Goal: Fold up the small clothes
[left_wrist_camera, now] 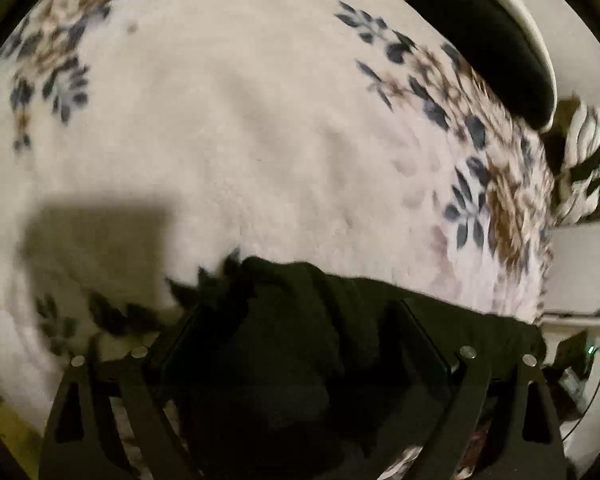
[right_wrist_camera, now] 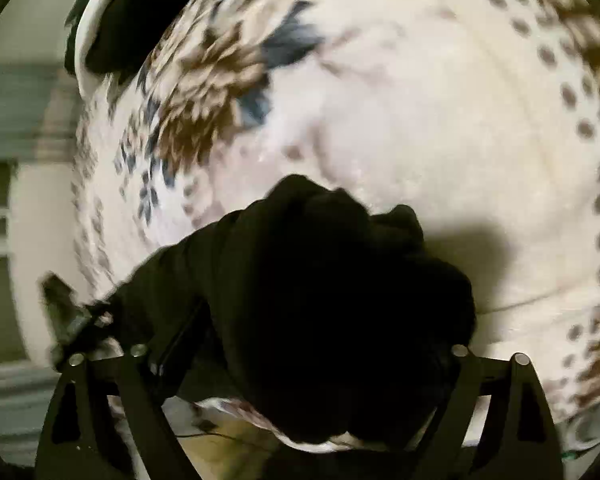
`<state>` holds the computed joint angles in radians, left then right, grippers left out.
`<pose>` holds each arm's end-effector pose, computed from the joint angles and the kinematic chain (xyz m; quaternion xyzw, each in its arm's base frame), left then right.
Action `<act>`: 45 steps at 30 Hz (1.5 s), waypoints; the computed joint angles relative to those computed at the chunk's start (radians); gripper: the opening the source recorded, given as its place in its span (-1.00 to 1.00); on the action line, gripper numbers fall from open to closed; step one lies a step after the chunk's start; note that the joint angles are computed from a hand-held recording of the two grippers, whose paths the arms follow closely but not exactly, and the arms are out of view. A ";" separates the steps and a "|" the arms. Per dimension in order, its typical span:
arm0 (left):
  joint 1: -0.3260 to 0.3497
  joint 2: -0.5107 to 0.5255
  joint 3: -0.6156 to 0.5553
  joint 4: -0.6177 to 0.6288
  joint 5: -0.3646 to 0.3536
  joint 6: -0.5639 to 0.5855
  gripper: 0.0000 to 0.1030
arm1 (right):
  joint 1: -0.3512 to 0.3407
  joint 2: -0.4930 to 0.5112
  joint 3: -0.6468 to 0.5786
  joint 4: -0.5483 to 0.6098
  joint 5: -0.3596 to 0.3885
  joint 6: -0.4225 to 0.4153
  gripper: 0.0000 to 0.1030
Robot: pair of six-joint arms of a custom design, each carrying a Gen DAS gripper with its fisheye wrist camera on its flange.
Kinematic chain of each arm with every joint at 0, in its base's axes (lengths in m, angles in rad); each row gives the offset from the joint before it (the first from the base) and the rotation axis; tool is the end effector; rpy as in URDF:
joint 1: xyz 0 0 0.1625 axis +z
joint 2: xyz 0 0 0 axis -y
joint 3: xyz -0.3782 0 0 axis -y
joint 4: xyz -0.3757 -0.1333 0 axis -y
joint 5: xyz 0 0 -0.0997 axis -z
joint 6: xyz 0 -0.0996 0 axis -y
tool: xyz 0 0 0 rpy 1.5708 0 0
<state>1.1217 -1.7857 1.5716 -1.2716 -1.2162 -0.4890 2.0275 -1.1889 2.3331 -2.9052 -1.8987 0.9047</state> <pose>-0.0128 -0.4133 0.5103 -0.0121 0.9834 -0.0423 0.1761 0.2726 -0.3253 0.0977 -0.2333 -0.9542 0.1751 0.0673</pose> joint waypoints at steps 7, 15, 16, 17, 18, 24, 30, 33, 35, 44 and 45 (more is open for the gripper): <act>-0.039 -0.029 -0.023 -0.004 0.001 0.047 -0.35 | 0.061 -0.006 -0.050 0.056 -0.070 0.007 -0.62; -0.084 0.072 -0.156 -0.050 -0.005 0.082 -0.36 | 0.084 -0.059 -0.118 0.101 -0.096 0.003 -0.64; -0.080 0.094 -0.170 -0.064 -0.003 0.086 -0.36 | 0.076 -0.058 -0.137 0.116 -0.101 -0.004 -0.64; -0.069 0.126 -0.189 -0.078 -0.007 0.091 -0.35 | 0.067 -0.055 -0.153 0.131 -0.109 -0.008 -0.65; -0.049 0.165 -0.210 -0.091 -0.019 0.105 -0.32 | 0.059 -0.049 -0.163 0.137 -0.115 -0.002 -0.65; 0.044 0.311 -0.287 -0.077 -0.010 0.118 0.16 | -0.061 -0.025 -0.193 0.190 -0.116 0.044 -0.41; 0.068 0.284 -0.354 -0.080 -0.057 0.080 0.25 | 0.011 -0.054 -0.249 0.420 -0.275 0.091 0.42; 0.059 0.259 -0.377 -0.064 -0.060 0.027 0.32 | 0.056 -0.090 -0.223 0.380 -0.284 0.139 0.42; 0.034 0.235 -0.370 -0.049 -0.056 0.017 0.32 | 0.082 -0.097 -0.189 0.262 -0.260 0.137 0.42; -0.047 0.139 -0.217 0.032 -0.014 -0.014 0.32 | 0.112 -0.036 -0.202 0.333 -0.247 0.261 -0.96; -0.041 0.133 -0.204 0.034 -0.010 -0.012 0.32 | 0.123 -0.050 -0.200 0.364 -0.273 0.285 -0.96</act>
<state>1.0803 -1.6532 1.3672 -1.2375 -1.2261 -0.5011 2.1504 -1.2386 2.1326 -2.5411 -2.1717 1.1898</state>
